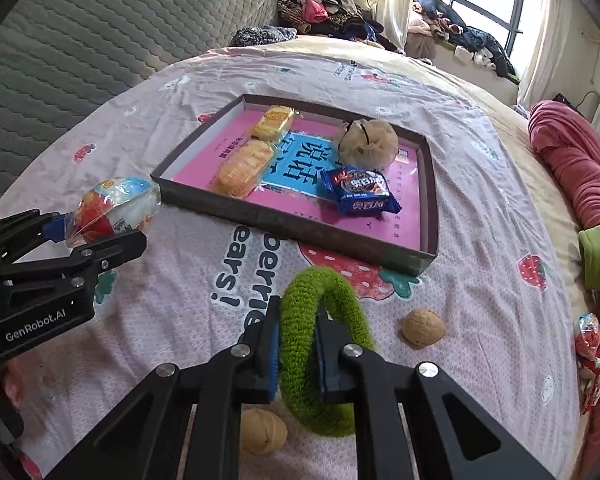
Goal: Organize objects
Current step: 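Lift and carry the candy bag and green ring over the tray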
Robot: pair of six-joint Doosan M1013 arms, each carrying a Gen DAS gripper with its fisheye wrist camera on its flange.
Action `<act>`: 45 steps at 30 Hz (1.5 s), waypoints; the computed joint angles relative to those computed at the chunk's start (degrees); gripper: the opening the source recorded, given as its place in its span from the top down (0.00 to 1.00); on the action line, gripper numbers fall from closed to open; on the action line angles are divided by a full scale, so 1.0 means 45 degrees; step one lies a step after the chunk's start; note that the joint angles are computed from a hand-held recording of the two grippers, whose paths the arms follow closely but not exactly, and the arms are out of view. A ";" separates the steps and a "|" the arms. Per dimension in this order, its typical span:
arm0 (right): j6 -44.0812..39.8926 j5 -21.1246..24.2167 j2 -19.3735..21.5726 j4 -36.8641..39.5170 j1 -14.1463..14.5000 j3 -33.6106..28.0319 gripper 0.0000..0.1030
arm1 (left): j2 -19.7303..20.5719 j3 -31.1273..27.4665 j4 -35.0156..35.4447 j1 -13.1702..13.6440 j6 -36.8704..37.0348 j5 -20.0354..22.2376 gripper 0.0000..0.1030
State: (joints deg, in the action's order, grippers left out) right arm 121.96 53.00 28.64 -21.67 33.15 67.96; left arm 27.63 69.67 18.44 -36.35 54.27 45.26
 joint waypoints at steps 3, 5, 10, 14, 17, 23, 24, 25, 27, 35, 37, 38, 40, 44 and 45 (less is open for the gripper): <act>0.0087 -0.0037 -0.0106 -0.0057 0.0046 0.0009 0.86 | -0.0179 0.0126 0.0219 -0.0069 -0.0172 0.0007 0.48; 0.0106 -0.0066 -0.0182 -0.0112 0.0085 0.0027 0.86 | -0.0272 0.0185 0.0348 -0.0101 -0.0254 0.0021 0.48; 0.0204 -0.0128 -0.0356 -0.0270 0.0192 0.0059 0.86 | -0.0570 0.0368 0.0779 -0.0195 -0.0629 0.0045 0.48; 0.0283 -0.0148 -0.0512 -0.0426 0.0293 0.0102 0.86 | -0.0774 0.0446 0.1119 -0.0278 -0.0853 0.0054 0.48; 0.0373 -0.0160 -0.0617 -0.0593 0.0356 0.0151 0.86 | -0.0932 0.0526 0.1319 -0.0332 -0.0981 0.0052 0.48; 0.0507 -0.0219 -0.0829 -0.0798 0.0455 0.0247 0.86 | -0.1183 0.0636 0.1679 -0.0427 -0.1238 0.0061 0.48; 0.0564 -0.0227 -0.0876 -0.0887 0.0480 0.0277 0.86 | -0.1201 0.0635 0.1742 -0.0446 -0.1283 0.0083 0.48; 0.0575 -0.0237 -0.0902 -0.0904 0.0483 0.0296 0.86 | -0.1231 0.0642 0.1766 -0.0463 -0.1287 0.0090 0.48; 0.0624 -0.0243 -0.0967 -0.0938 0.0496 0.0324 0.86 | -0.1270 0.0634 0.1764 -0.0484 -0.1313 0.0101 0.48; 0.0840 -0.0356 -0.1150 -0.1169 0.0540 0.0369 0.86 | -0.1376 0.0609 0.2029 -0.0593 -0.1486 0.0112 0.48; 0.0883 -0.0381 -0.1160 -0.1207 0.0544 0.0347 0.86 | -0.1358 0.0524 0.2078 -0.0606 -0.1493 0.0154 0.48; 0.0909 -0.0407 -0.1169 -0.1227 0.0541 0.0336 0.86 | -0.1349 0.0485 0.2066 -0.0605 -0.1479 0.0170 0.48; 0.0913 -0.0418 -0.1160 -0.1211 0.0525 0.0252 0.86 | -0.1334 0.0382 0.2119 -0.0607 -0.1486 0.0171 0.48; 0.0914 -0.0443 -0.1122 -0.1264 0.0502 0.0023 0.86 | -0.1212 0.0037 0.2142 -0.0580 -0.1363 0.0327 0.48; 0.0888 -0.0441 -0.1113 -0.1270 0.0488 -0.0052 0.86 | -0.1186 -0.0042 0.2114 -0.0562 -0.1328 0.0337 0.48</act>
State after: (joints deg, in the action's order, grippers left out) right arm 125.96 51.01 23.63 -27.38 35.35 67.73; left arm 22.29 69.48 27.96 -38.88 48.29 46.78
